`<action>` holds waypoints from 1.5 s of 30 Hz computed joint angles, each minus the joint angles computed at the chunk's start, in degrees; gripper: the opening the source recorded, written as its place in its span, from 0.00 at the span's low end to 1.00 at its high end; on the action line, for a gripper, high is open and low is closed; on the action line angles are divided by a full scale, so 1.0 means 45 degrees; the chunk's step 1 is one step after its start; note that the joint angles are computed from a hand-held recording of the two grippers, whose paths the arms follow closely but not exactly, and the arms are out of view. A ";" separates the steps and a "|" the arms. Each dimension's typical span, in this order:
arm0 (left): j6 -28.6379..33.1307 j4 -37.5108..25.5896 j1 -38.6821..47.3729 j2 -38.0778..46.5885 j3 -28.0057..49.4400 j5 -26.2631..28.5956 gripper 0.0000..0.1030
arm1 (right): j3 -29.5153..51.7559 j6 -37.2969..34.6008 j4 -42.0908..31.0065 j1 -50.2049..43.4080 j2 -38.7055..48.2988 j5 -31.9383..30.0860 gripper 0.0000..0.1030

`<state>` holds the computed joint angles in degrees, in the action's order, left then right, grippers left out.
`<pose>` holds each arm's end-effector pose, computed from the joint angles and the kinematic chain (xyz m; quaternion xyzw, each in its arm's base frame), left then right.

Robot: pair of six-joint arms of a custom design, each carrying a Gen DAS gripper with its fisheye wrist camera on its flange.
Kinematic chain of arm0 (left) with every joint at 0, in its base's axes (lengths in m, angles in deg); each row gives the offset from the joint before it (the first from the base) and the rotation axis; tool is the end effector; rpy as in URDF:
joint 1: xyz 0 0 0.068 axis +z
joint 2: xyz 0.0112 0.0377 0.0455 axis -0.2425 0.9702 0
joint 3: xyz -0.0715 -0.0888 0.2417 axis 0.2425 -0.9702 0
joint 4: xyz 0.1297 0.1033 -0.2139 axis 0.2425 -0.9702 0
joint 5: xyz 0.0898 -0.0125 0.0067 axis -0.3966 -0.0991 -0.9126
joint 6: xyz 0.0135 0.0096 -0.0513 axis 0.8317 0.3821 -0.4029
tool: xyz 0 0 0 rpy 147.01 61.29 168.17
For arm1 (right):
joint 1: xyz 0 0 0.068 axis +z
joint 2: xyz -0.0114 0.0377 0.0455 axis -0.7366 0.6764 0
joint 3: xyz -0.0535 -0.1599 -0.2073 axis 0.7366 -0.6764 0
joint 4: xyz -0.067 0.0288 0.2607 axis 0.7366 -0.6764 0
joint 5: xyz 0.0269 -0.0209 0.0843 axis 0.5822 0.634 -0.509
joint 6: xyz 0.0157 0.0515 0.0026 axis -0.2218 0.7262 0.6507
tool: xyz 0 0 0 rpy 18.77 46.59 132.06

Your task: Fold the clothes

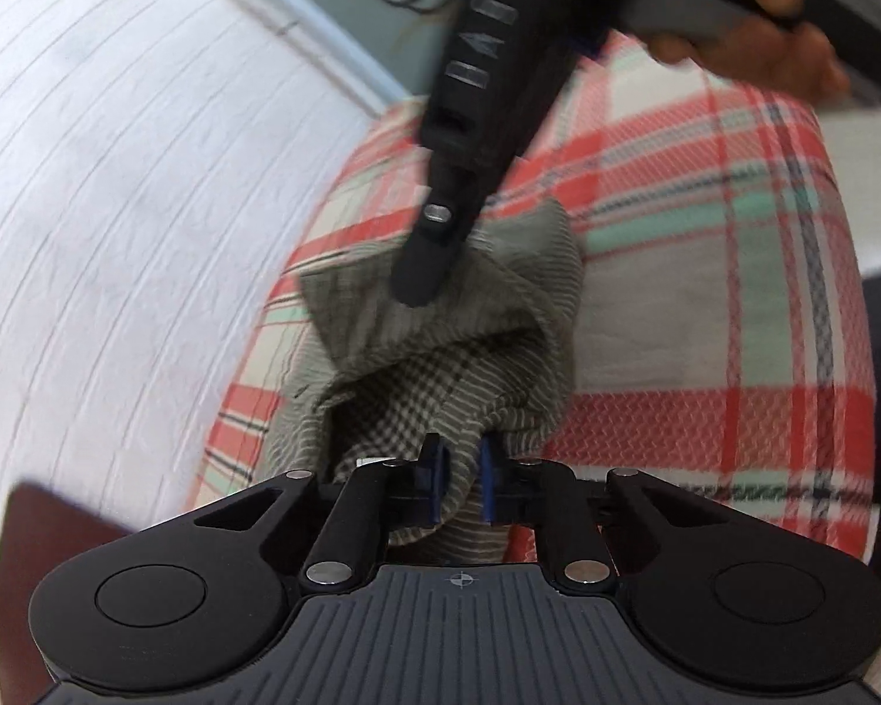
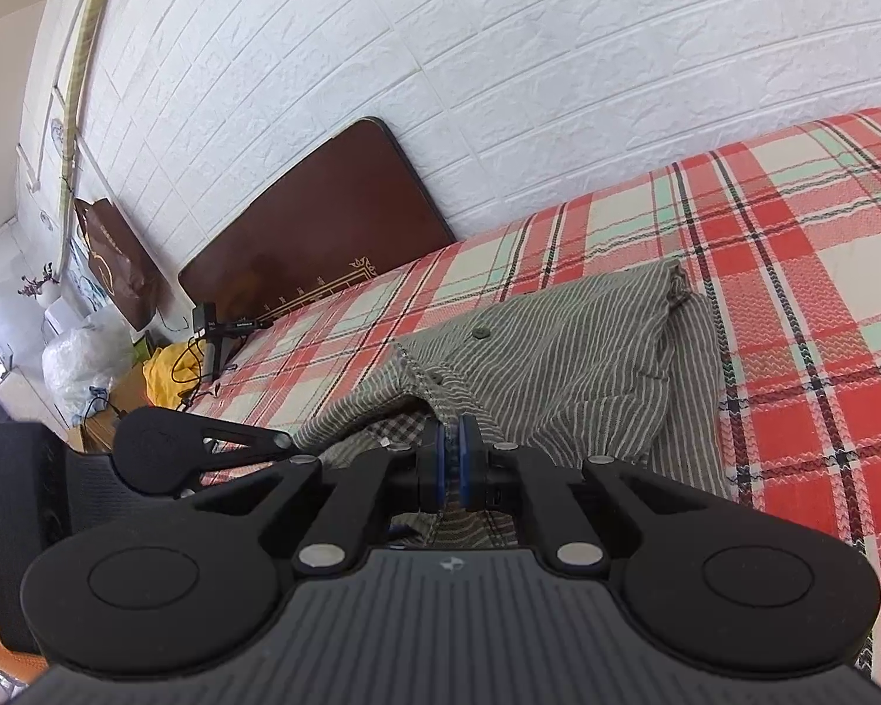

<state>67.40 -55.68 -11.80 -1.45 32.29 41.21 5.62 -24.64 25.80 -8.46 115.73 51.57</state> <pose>0.2402 -0.0093 0.1836 0.6375 0.6330 0.0460 0.4368 0.2001 0.1534 0.2293 0.0590 0.8387 0.2809 0.4628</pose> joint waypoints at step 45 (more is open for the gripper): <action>0.1028 -0.3461 0.0723 -0.0329 0.1915 0.2938 0.57 | -0.5647 0.5411 1.2386 -0.1261 0.0934 -0.1996 0.04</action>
